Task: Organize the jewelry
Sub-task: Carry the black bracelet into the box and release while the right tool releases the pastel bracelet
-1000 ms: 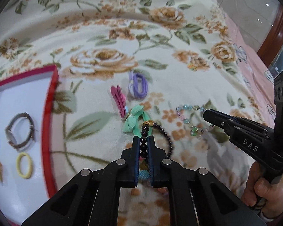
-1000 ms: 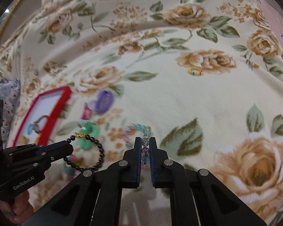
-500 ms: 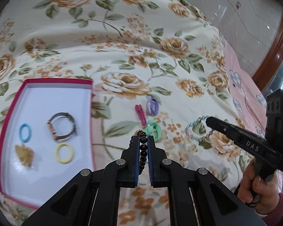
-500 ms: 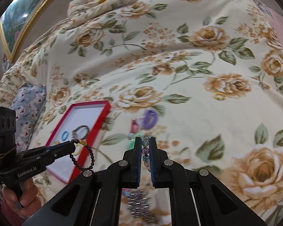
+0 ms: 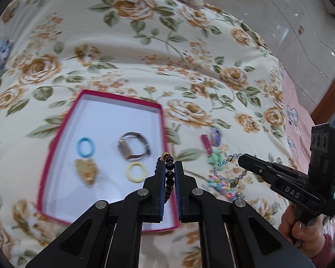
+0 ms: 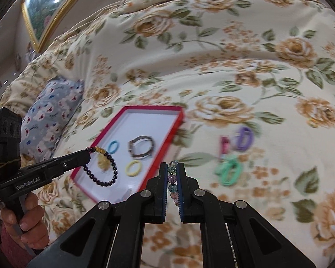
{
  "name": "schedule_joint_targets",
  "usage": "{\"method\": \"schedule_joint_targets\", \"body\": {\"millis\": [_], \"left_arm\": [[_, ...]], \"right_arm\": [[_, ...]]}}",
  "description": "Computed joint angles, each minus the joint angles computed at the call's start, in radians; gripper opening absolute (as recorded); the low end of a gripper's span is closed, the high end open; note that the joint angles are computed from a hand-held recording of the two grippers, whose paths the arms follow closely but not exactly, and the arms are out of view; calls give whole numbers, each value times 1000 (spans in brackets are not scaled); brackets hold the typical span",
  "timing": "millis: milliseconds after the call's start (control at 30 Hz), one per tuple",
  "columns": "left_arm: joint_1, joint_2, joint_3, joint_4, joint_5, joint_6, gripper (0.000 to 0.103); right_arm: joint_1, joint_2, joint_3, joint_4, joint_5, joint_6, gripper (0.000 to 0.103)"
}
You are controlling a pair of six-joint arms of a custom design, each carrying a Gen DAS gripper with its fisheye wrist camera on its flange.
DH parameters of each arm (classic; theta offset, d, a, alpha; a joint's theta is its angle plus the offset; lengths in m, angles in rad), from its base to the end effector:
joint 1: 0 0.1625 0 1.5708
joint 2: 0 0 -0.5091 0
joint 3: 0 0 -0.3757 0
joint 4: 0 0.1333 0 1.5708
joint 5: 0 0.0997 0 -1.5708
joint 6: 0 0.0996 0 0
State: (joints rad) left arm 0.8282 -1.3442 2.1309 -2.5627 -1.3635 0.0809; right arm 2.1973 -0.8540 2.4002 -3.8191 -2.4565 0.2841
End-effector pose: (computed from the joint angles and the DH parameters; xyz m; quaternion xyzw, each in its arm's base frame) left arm -0.2229 -0.4703 0.3175 0.3863 0.9110 -0.1298 0.0642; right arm 0.3155 -0.3401 0.1870 -0.0007 -0.8611 0.4560 0.2248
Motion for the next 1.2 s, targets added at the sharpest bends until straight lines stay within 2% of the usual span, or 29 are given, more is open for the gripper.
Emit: {"method": "schedule_joint_targets", "body": {"millis": [300, 533, 700, 833, 1000, 1200], "left_arm": [[42, -48, -12, 41, 45, -24, 6], [86, -20, -43, 51, 38, -25, 6], [113, 25, -63, 46, 85, -16, 6], [116, 50, -60, 25, 134, -22, 6], [111, 93, -58, 16, 229, -48, 7], [97, 134, -50, -5, 283, -51, 7]], "right_arm": [[-8, 60, -113, 77, 99, -57, 7], [-35, 116, -192, 131, 184, -85, 7], [-74, 145, -220, 159, 219, -83, 7], [-105, 150, -214, 168, 219, -66, 7], [-133, 148, -199, 178, 207, -45, 7], [-142, 152, -203, 205, 182, -44, 7]]}}
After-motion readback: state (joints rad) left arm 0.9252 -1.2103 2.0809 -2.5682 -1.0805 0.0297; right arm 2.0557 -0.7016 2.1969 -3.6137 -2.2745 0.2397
